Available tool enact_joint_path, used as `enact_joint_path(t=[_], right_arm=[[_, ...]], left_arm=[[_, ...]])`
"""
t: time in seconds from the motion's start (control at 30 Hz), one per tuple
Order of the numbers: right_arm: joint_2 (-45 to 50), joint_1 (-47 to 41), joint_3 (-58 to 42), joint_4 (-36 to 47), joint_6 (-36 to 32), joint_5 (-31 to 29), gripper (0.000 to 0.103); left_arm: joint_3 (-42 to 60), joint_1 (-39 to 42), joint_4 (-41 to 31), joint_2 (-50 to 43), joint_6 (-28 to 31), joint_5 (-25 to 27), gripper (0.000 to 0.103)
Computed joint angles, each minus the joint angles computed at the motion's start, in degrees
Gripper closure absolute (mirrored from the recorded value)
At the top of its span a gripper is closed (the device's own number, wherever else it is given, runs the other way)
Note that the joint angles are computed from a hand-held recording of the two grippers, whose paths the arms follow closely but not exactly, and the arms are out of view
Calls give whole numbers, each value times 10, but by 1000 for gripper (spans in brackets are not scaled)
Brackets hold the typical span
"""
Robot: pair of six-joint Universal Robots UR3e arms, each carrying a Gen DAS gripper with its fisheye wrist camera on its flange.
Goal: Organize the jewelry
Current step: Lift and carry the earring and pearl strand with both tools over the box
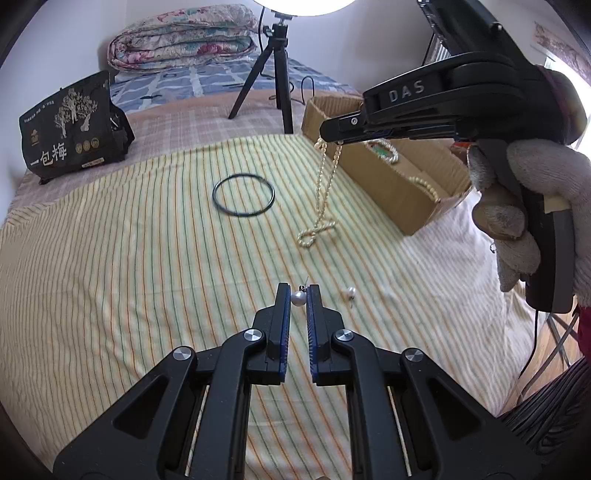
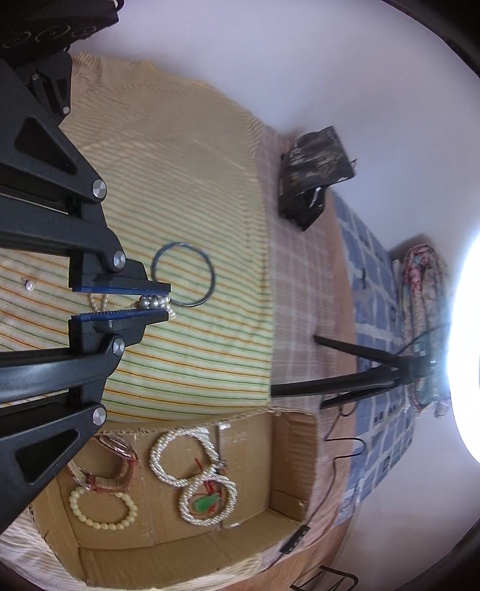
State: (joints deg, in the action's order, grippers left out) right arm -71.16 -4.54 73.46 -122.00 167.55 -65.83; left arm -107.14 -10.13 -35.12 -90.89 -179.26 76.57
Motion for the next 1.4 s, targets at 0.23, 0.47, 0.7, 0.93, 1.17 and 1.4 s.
enact_joint_path(t=[0.23, 0.47, 0.7, 0.93, 1.17, 1.4], right_arm=[[-37, -24, -11, 14, -8, 44, 99], [-48, -57, -47, 32, -9, 75, 99], [-57, -115, -67, 54, -20, 120, 99], [-46, -166, -104, 70, -13, 168, 99], [-23, -189, -140, 78, -20, 166, 99], [16, -201, -181, 82, -31, 149, 99]], left_arm=[[37, -12, -6, 5, -28, -3, 97], [111, -47, -23, -24, -59, 10, 97], [202, -86, -22, -86, -85, 22, 97], [311, -124, -35, -164, -103, 34, 97], [430, -153, -78, -253, -118, 60, 97], [550, -180, -122, -337, -137, 103, 97]])
